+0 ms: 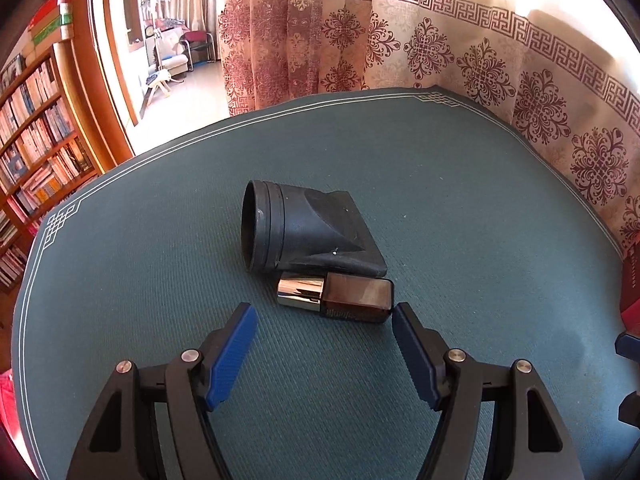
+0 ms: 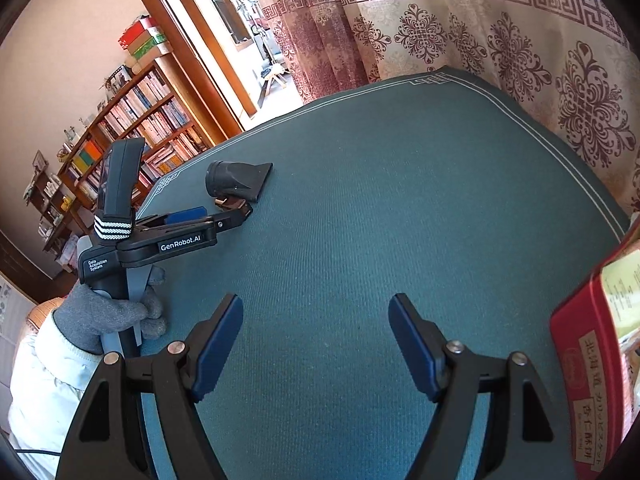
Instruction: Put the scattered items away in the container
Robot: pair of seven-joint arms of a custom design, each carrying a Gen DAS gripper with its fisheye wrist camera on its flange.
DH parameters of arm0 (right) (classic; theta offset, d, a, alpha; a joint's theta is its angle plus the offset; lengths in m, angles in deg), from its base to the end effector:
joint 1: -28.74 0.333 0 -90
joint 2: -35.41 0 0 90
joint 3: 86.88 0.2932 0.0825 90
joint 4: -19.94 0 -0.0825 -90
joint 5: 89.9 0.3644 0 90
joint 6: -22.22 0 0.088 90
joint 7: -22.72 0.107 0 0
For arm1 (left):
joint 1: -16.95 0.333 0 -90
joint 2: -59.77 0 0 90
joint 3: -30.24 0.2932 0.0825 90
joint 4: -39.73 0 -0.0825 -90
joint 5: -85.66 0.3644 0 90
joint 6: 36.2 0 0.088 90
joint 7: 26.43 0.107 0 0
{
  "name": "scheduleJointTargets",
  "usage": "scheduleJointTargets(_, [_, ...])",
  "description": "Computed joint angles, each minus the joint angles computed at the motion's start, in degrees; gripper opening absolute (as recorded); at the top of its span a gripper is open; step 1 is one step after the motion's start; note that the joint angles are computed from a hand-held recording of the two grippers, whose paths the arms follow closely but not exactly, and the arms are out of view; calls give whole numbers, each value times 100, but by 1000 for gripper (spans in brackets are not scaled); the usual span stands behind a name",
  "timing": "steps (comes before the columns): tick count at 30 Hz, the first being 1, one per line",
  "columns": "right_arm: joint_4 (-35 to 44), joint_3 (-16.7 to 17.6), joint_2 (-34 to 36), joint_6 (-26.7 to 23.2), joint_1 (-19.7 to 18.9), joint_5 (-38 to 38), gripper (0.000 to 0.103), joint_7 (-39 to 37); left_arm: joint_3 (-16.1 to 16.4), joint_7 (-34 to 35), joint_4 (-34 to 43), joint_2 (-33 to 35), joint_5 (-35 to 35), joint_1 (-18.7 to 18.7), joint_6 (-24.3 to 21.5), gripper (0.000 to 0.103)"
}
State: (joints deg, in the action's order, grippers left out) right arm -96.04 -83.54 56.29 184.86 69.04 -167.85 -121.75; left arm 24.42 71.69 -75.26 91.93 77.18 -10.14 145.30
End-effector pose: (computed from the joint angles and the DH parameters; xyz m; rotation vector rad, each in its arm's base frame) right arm 0.3904 0.4410 0.2832 -1.5460 1.8838 -0.3252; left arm 0.5345 -0.3246 0.2376 -1.3803 2.4217 -0.7912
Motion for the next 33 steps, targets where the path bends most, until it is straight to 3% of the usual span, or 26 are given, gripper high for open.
scheduleJointTargets(1, [-13, -4, -1, 11, -3, -5, 79, 13, 27, -8, 58, 42, 6, -14, -24, 80])
scheduleJointTargets(15, [77, -105, 178, 251, -9, -216, 79, 313, 418, -303, 527, 332, 295, -368, -279, 80])
scheduleJointTargets(17, [75, -96, 181, 243, -15, -185, 79, 281, 314, -261, 535, 351, 334, -283, -216, 64])
scheduleJointTargets(20, [92, -75, 197, 190, -8, -65, 79, 171, 415, -277, 502, 356, 363, -403, -90, 62])
scheduleJointTargets(27, [421, -65, 385, 113, 32, 425, 79, -464, -381, -28, 74, 152, -13, 428, 279, 62])
scheduleJointTargets(33, [1256, -299, 955, 436, 89, 900, 79, -1174, -212, 44, -612, -269, -316, 392, 627, 62])
